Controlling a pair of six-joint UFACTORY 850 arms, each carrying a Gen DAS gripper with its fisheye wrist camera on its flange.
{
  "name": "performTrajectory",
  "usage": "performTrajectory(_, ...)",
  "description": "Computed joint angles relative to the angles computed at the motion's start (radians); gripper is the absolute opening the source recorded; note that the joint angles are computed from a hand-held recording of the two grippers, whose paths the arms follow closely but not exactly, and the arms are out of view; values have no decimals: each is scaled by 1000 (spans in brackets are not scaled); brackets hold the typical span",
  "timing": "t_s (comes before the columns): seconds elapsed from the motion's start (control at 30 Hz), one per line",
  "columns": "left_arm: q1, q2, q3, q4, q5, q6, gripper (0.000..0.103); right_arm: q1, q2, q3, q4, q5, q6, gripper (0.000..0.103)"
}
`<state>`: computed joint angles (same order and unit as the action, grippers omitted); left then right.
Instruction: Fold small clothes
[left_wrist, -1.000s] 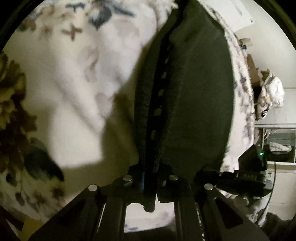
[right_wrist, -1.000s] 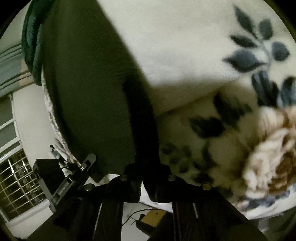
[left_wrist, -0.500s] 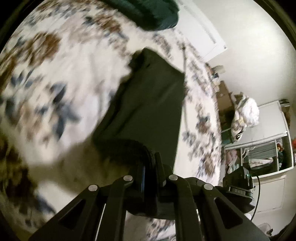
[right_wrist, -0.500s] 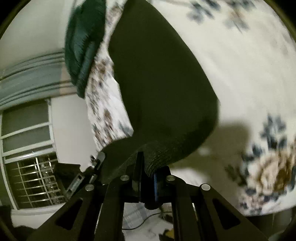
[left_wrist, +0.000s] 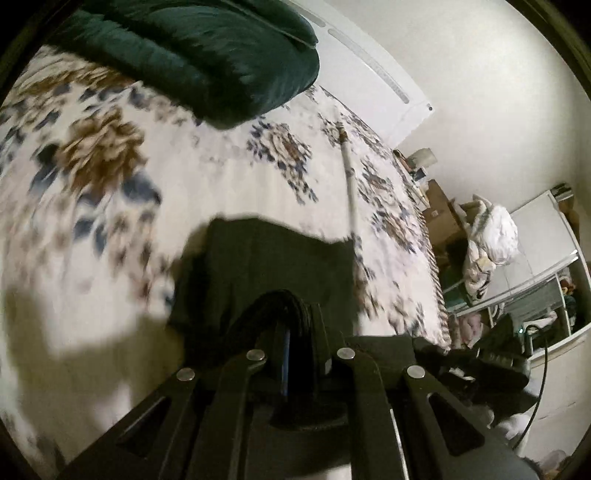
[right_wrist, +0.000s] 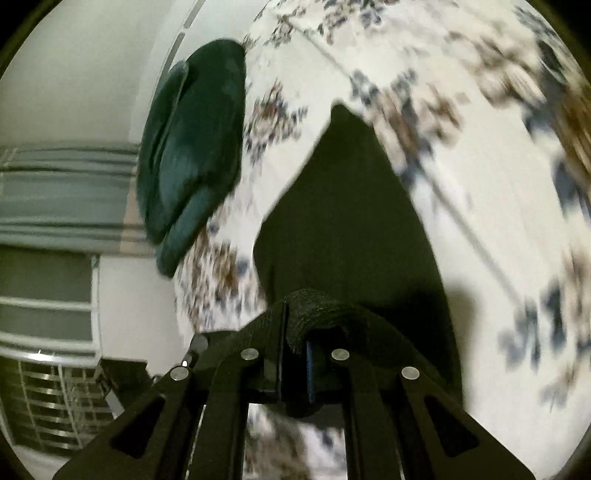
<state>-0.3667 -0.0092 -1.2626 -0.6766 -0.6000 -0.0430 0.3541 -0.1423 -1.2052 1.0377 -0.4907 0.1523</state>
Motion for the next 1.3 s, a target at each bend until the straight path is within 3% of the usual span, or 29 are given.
performTrajectory(0.1, 24, -110, -84, -32, -6, 35, 7, -48, -106, -96, -1, -28, -17, 8)
performTrajectory(0.23, 85, -283, -212, -158, -85, 67, 10, -104, -267, -232, 75, -84, -32, 13)
performTrajectory(0.33, 116, -325, -230, -232, -111, 67, 12, -121, -303, -254, 120, -56, -58, 33)
performTrajectory(0.37, 121, -320, -220, -249, -100, 80, 12, -124, -304, -258, 115, -51, -65, 46)
performTrajectory(0.4, 126, -311, -208, -261, -93, 93, 15, -125, -302, -258, 105, -53, -68, 53)
performTrajectory(0.53, 139, -253, -145, -291, -94, 165, 39, -116, -261, -237, -76, -111, -18, 56)
performTrajectory(0.63, 136, -174, -68, -264, -63, 169, 40, -108, -209, -184, -175, -160, 0, 64)
performTrajectory(0.8, 72, 63, 137, -6, 20, -35, 40, -99, -123, -91, -307, -229, -23, 82)
performTrajectory(0.9, 18, 204, 268, 86, 12, -199, 55, -119, -112, -51, -248, -285, -126, 86)
performTrajectory(1.0, -25, 308, 402, -42, 26, -258, 63, -139, -151, -66, -190, -330, -194, 86)
performTrajectory(1.07, -62, 343, 476, -160, 88, -285, 63, -148, -200, -109, -155, -357, -255, 86)
performTrajectory(1.2, -121, 300, 512, -342, 220, -220, 63, -156, -327, -223, -107, -414, -322, 86)
performTrajectory(1.3, -147, 215, 484, -423, 284, -137, 63, -155, -410, -299, -160, -422, -272, 86)
